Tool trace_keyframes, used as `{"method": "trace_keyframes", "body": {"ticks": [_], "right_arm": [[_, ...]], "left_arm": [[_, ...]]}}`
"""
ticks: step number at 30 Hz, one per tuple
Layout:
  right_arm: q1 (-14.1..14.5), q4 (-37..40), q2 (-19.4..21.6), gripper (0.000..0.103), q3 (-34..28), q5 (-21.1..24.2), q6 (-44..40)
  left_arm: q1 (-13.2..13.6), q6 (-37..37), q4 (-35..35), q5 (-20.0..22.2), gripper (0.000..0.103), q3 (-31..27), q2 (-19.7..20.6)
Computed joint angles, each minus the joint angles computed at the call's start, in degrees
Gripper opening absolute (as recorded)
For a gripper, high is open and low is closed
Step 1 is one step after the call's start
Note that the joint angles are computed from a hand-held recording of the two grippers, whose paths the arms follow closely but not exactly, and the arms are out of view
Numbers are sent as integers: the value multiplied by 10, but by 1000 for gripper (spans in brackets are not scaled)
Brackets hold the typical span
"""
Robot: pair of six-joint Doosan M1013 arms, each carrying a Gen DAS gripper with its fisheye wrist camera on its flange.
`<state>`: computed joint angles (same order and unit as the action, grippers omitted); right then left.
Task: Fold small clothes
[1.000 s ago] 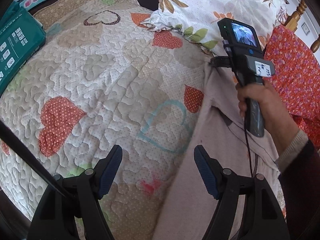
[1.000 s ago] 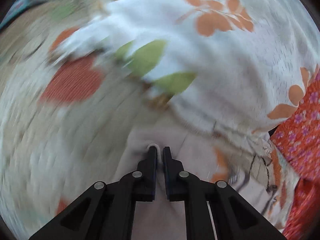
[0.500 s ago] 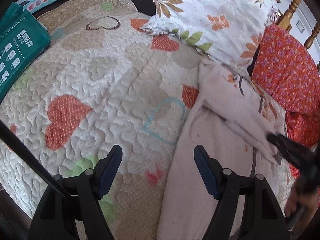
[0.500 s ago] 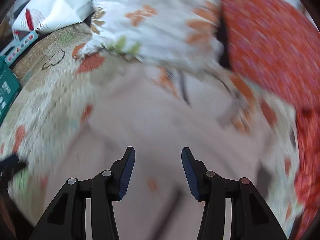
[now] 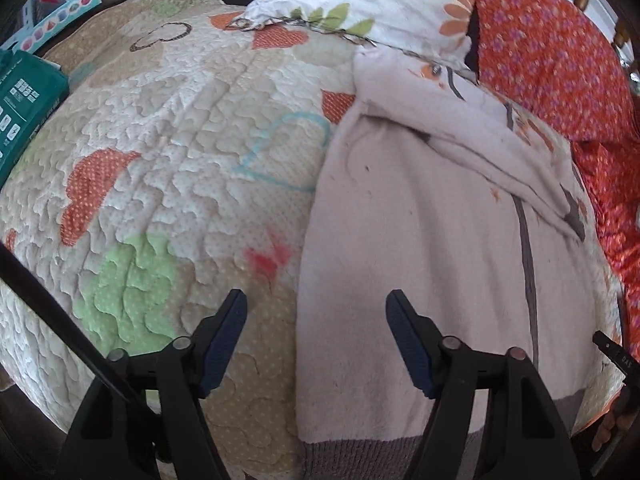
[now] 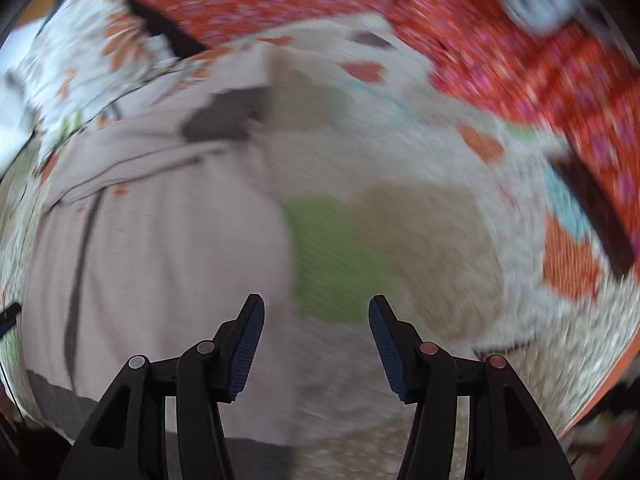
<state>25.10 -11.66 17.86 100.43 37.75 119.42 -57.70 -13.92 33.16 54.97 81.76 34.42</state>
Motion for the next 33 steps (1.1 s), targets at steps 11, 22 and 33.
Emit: {"method": "trace_keyframes", "body": {"ticks": [11, 22, 33], "right_arm": [[-21, 86, -34, 65, 68, -109, -43], [-70, 428, -44, 67, 99, -142, -292], [-77, 735, -36, 66, 119, -61, -578]], "left_arm": [[-31, -84, 49, -14, 55, 27, -12], [-47, -280, 109, -78, 72, 101, -43], [-46, -293, 172, -243, 50, 108, -33]]}}
